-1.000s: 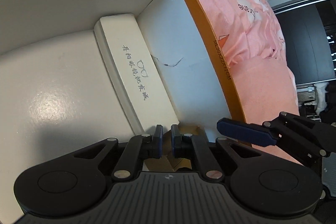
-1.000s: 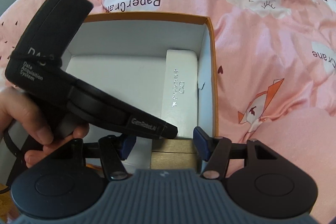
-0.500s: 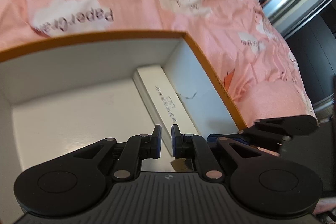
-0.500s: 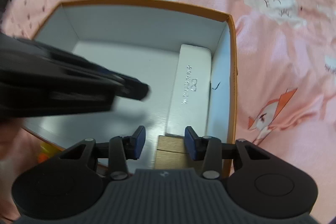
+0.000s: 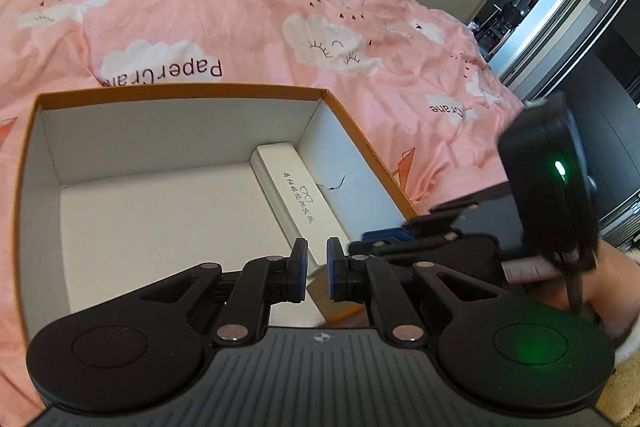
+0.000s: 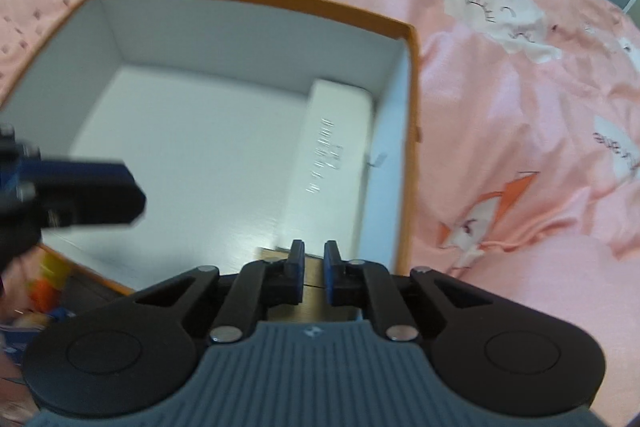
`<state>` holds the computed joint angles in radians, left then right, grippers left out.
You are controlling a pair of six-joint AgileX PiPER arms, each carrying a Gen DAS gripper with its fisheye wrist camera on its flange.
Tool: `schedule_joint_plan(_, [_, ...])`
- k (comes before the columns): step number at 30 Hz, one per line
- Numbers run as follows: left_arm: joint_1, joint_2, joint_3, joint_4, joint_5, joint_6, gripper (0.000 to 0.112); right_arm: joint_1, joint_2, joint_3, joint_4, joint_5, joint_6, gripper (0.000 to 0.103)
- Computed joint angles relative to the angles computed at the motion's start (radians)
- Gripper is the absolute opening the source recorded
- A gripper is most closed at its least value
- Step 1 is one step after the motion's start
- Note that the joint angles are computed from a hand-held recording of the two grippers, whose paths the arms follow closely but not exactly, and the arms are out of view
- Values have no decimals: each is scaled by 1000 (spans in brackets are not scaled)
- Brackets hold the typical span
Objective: Organize objects
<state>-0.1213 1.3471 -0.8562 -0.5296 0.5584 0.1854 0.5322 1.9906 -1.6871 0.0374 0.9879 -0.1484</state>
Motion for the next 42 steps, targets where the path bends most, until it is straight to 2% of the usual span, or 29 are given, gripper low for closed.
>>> schedule_joint_plan(3, [-42, -66, 37, 123, -20, -134, 13, 3, 47, -68, 33, 57, -31, 19])
schedule_joint_plan(5, [-67, -111, 64, 208, -26, -227, 14, 14, 63, -87, 16, 61, -50, 19])
schedule_joint_plan(9, [-84, -179, 111, 284, -11, -319, 14, 43, 83, -131, -100, 95, -32, 19])
schedule_joint_plan(12, [-90, -217, 141, 310, 0, -347, 14, 63, 72, -100, -190, 79, -8, 19])
schedule_joint_plan(17, [-51, -302, 201, 310, 9, -356, 16, -2, 77, -149, -4, 124, -30, 22])
schedule_joint_plan(20, [-8, -342, 225, 281, 29, -337, 17, -1, 93, -175, 32, 132, -43, 40])
schedule_joint_plan(21, [-1, -353, 232, 283, 34, -342, 17, 4, 106, -190, 31, 142, -45, 41])
schedule_joint_plan(23, [6, -376, 244, 299, 40, -361, 17, 18, 151, -233, 5, 172, -49, 40])
schedule_joint_plan(26, [33, -414, 266, 263, 53, -326, 17, 48, 142, -187, -71, 157, -53, 32])
schedule_joint_plan(32, [51, -456, 305, 226, 69, -294, 17, 45, 136, -176, -100, 151, -55, 30])
schedule_joint_plan(34, [47, -466, 318, 221, 72, -299, 17, 43, 118, -144, -100, 121, -58, 31])
schedule_joint_plan(36, [25, -482, 329, 245, 78, -331, 17, 33, 84, -97, -91, 78, -41, 39])
schedule_joint_plan(38, [-11, -503, 341, 290, 77, -388, 17, 16, 27, -32, -62, 27, -32, 39])
schedule_joint_plan(40, [-56, -524, 348, 340, 80, -449, 19, 3, -65, 75, -31, -62, -35, 39])
schedule_joint_plan(42, [-105, -546, 356, 389, 81, -519, 22, -2, -176, 203, -9, -166, -27, 46])
